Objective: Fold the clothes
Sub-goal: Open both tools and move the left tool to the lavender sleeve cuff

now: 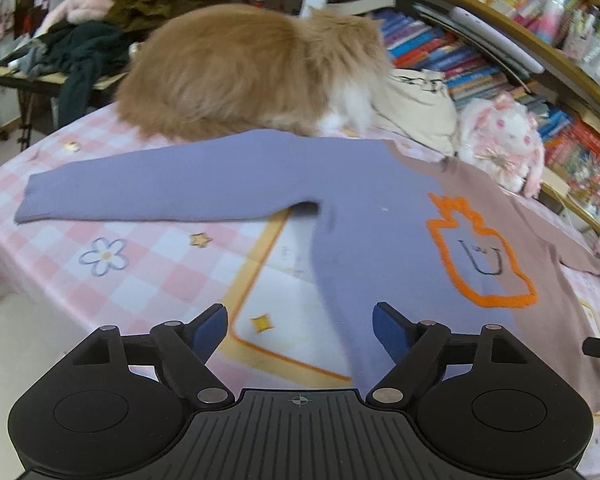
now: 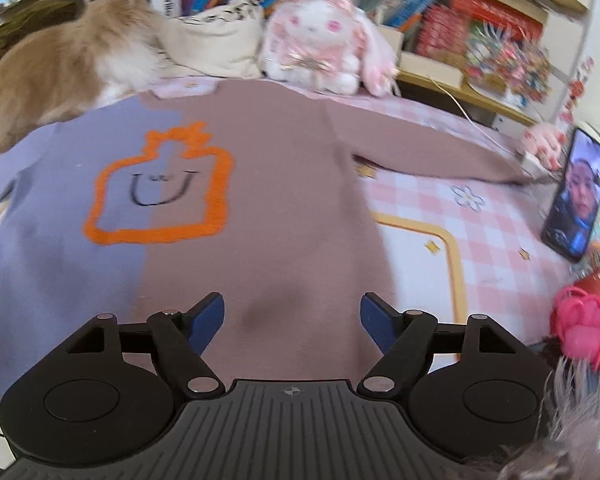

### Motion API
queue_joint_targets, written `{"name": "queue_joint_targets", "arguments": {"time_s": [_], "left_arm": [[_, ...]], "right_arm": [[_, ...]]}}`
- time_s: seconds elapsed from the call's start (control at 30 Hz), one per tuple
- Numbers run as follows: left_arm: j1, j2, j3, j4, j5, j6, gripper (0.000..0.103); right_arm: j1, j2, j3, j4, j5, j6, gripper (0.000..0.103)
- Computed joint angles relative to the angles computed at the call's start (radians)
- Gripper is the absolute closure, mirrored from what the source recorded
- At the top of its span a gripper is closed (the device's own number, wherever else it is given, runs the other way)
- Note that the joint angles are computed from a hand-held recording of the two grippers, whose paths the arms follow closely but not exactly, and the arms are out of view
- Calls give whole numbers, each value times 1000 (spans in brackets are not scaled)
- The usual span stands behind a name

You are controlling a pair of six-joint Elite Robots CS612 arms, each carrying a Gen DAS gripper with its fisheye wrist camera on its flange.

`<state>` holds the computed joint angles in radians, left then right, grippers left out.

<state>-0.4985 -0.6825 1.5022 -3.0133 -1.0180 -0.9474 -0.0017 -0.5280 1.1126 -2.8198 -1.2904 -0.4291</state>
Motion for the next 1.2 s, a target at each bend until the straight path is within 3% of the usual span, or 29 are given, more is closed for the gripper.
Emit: {"name": "queue_joint_targets", "arguments": {"time_s": [0.23, 0.43, 0.67, 0.8, 0.93, 1.2], "left_arm": [[1, -18, 38, 34, 58, -76, 20], [4, -30, 55, 72, 74, -80, 20], [8, -52, 85, 116, 140, -104, 14], [21, -69, 111, 111, 152, -94, 14], [36, -74, 127, 98, 205, -82, 14], [90, -61, 136, 96, 224, -169, 14]], "right_arm": [[18, -10, 29, -20, 13, -22, 27], [28, -17, 49, -15, 25, -48, 27], [28, -31, 79, -7, 102, -90, 27], [33, -36, 92, -12, 108, -136, 27], [43, -34, 108, -79, 66, -154, 27], [45, -34, 128, -136, 94, -236, 27]]}}
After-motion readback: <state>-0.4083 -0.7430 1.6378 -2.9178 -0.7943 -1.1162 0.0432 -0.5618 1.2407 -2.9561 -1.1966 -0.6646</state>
